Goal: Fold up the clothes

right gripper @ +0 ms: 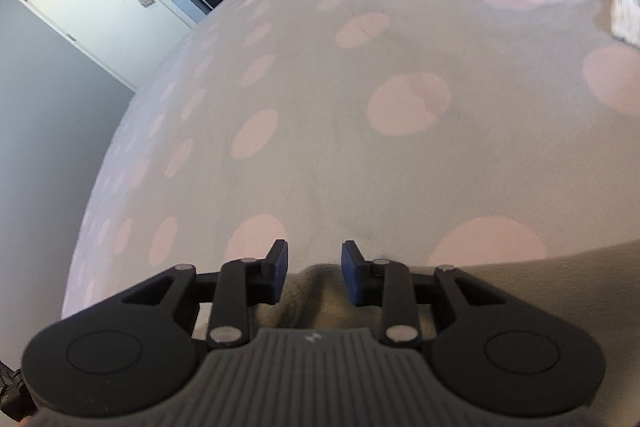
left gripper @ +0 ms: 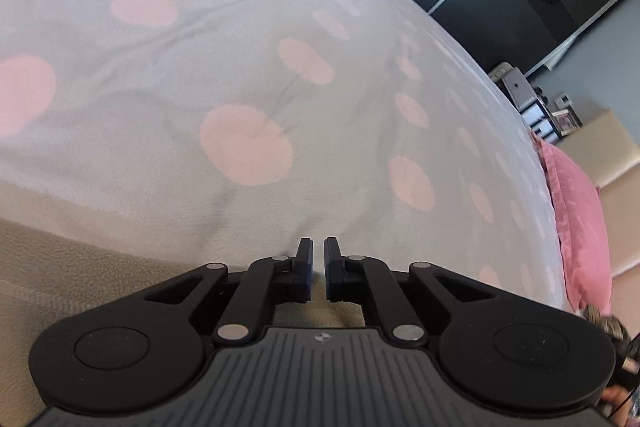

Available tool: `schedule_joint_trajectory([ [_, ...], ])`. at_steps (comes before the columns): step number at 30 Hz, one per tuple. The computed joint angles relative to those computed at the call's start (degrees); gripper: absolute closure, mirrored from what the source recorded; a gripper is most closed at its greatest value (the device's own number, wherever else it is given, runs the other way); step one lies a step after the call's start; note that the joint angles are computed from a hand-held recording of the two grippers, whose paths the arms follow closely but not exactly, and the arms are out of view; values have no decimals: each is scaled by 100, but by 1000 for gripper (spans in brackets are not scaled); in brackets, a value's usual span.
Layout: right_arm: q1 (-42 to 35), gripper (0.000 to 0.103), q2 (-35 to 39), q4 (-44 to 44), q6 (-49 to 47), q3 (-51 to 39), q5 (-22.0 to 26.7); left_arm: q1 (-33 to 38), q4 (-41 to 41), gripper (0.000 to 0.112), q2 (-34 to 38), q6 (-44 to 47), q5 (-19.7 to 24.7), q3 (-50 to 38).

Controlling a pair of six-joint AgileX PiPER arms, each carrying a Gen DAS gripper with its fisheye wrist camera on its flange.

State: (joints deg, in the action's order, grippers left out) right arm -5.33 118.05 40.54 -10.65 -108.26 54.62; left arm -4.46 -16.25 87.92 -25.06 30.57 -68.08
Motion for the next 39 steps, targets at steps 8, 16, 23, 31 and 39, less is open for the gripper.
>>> schedule_joint_trajectory([
  [8, -85, 68, -2090, 989, -2270, 2023, 259, -1386, 981, 109, -805, -444, 299, -250],
  [16, 494, 68, -4163, 736, -3362, 4462, -697, -3853, 3966, 109, -988, -2914, 1160, -153],
  [23, 1333, 61, -4806, -191, -3411, 5954, -1971, -4606, 4698, 109, -1071, -4510, 1755, 612],
  [31, 1162, 60, -4924, 282, -4752, 6664, -2303, -4433, 4678, 109, -1506, -5006, 1077, 1645],
  [39, -2, 65, -5232, 880, -5187, 6648, -1544, -4848, 5120, 106, -2005, -5465, 2129, 1563],
])
